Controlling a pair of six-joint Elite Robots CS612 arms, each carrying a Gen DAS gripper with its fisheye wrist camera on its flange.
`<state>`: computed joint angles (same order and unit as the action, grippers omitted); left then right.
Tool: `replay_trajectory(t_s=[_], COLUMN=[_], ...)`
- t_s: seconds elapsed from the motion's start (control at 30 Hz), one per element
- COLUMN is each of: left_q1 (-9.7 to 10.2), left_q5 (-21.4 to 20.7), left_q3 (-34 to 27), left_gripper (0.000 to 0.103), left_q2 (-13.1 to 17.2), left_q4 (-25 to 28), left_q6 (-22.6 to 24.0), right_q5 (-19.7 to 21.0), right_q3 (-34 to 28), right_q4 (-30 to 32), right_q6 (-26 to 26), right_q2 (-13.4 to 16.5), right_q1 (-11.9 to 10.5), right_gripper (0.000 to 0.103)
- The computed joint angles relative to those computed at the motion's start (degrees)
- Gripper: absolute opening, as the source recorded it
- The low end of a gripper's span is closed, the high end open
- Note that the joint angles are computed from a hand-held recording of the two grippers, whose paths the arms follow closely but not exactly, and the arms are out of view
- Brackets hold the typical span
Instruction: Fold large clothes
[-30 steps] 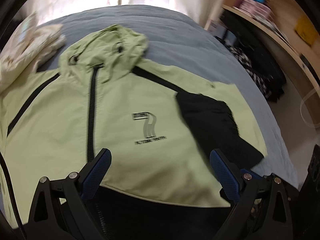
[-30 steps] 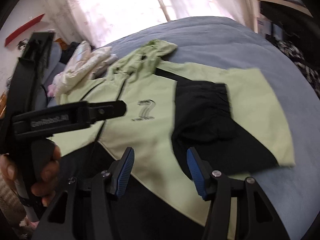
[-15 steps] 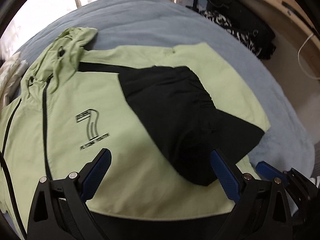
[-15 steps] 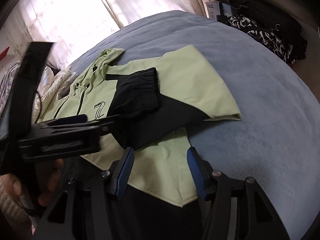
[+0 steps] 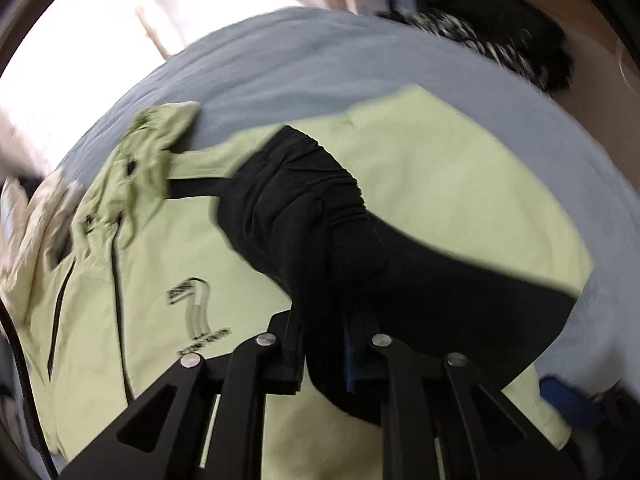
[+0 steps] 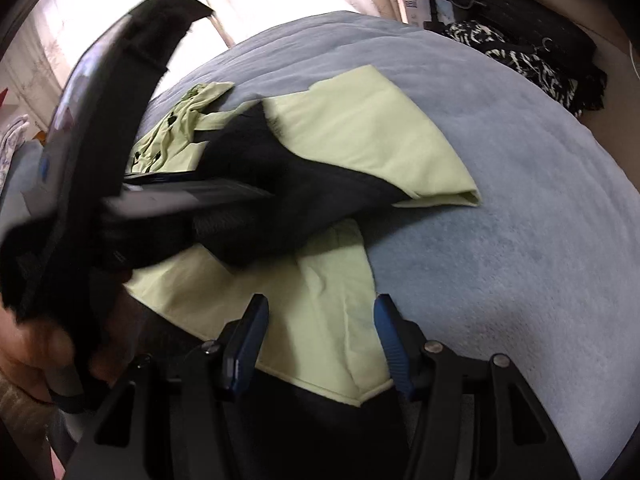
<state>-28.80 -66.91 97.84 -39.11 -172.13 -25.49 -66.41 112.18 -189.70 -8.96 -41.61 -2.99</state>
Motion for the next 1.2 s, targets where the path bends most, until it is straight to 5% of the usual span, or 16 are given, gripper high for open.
replay_trajectory(t_s=[0.13, 0.27, 0.47, 0.8, 1.0, 1.07, 1.1, 1.13, 1.2], left_q1=[1.26, 4.44, 11.91, 17.59, 19.78, 20.35, 20.17, 20.09, 19.9], left_q5=[1.7, 0.8, -19.4, -33.3, -35.1, -35.3, -33.8, -32.6, -31.3], left_q3=[5.0, 11.6, 17.6, 19.3, 18.0, 17.8, 17.7, 17.8, 16.7], left_gripper=[0.01, 0.012, 0.046, 0.077, 0.078, 0.076, 0.059, 0.03, 0.011], left_q2=[-3.1, -6.1, -4.7, -0.5, 0.8, 1.1, 0.7, 0.1, -0.8], left_q4=[-11.5, -18.4, -21.9, -38.6, -36.5, -36.9, -35.4, -33.5, -28.8], left_q6=[-3.4, -13.9, -24.7, -28.7, -28.6, -28.4, -27.9, -26.8, -24.5], right_q5=[0.7, 0.7, -1.0, -4.0, 2.2, 3.2, 3.5, 3.4, 3.3], right_q3=[0.2, 0.4, 0.7, 0.6, 0.0, -1.3, -2.3, -4.1, -7.2], right_q4=[-1.1, -2.1, -3.1, -2.9, 1.6, 2.0, 2.3, 2.9, 3.8], right_q6=[0.3, 0.4, -0.3, -1.9, -1.2, -0.3, 0.4, 2.1, 4.3], right_q2=[0.4, 0.6, 0.7, 0.4, -2.3, -2.9, -2.9, -2.7, -1.6], right_q1=[-0.2, -0.2, 0.3, 1.2, -0.1, -0.1, -0.1, -0.1, 0.2], right_gripper=[0.055, 0.055, 0.055, 0.057, 0.057, 0.057, 0.057, 0.057, 0.057])
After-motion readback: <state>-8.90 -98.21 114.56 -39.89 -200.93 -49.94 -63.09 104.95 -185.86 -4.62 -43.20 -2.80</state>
